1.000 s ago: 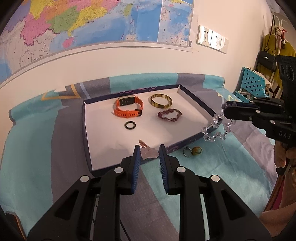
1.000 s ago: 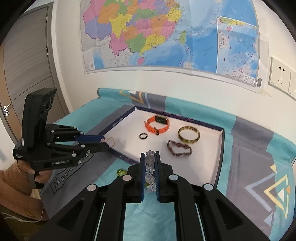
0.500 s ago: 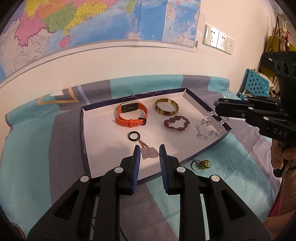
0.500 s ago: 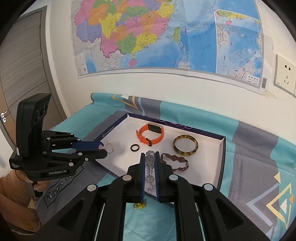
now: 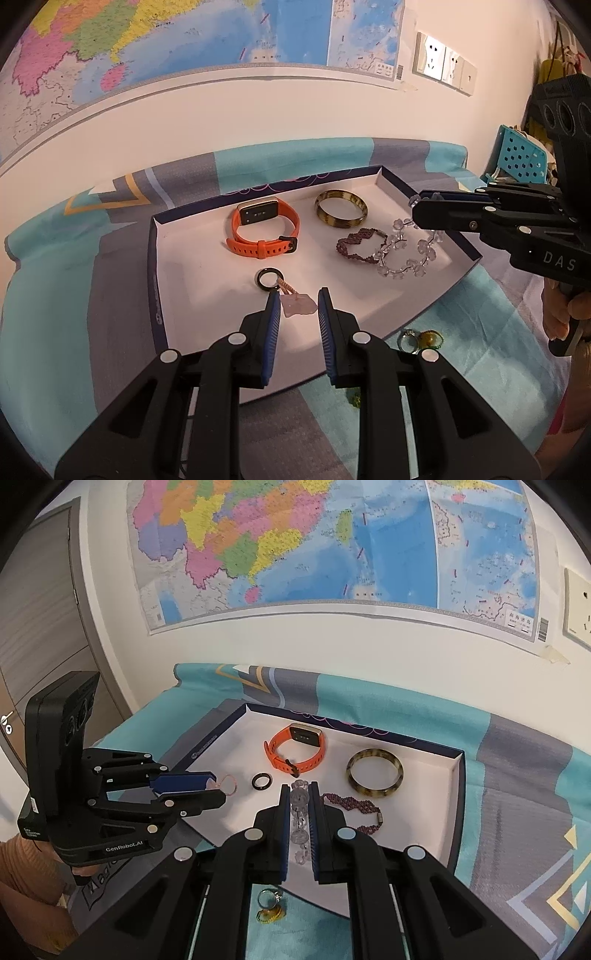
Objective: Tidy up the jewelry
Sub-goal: 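Carry crystal bracelet and pink hair tie over the box with both grippers, then open both grippers to drop the items into the box and lift out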
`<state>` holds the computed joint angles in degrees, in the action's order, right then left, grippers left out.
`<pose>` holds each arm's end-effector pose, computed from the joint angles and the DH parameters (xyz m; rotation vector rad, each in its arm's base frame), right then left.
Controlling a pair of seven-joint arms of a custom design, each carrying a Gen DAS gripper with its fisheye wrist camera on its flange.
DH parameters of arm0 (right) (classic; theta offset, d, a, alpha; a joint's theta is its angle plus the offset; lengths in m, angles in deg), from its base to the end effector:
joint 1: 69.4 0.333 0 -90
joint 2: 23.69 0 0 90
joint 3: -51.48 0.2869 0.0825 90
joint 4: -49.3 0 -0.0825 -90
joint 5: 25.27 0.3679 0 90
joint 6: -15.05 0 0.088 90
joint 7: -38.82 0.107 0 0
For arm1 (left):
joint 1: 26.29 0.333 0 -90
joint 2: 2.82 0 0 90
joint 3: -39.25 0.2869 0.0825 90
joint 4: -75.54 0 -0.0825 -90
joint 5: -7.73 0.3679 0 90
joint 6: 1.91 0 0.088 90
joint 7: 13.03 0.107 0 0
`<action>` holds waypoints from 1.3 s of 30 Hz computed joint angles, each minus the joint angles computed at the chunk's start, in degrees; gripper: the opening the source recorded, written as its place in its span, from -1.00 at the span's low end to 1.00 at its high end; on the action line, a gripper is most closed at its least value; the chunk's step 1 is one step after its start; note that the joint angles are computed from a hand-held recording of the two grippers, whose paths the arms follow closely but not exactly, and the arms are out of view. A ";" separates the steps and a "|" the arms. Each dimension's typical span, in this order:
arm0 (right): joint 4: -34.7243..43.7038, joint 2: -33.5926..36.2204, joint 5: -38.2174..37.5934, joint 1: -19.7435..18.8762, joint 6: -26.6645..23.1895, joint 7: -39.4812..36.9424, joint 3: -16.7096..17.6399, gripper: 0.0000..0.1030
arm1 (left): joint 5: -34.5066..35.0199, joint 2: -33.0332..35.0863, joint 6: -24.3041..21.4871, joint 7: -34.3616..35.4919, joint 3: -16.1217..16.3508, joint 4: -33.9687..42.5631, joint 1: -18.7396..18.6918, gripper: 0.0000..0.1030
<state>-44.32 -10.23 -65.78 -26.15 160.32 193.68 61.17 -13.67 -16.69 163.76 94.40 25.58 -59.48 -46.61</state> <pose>0.3986 0.5220 0.5336 -1.8350 1.4637 -0.4641 0.4280 -0.2694 0.4912 -1.2467 2.3319 -0.9993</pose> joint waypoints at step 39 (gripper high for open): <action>-0.01 3.69 5.19 -2.17 -0.49 3.31 -2.58 -0.68 | 18.60 6.83 -1.83 -14.82 -1.76 5.44 3.80 -0.24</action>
<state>-44.32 -6.53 -60.59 -28.32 159.83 196.99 58.59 4.93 -9.85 161.93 79.58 23.82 -54.04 -42.80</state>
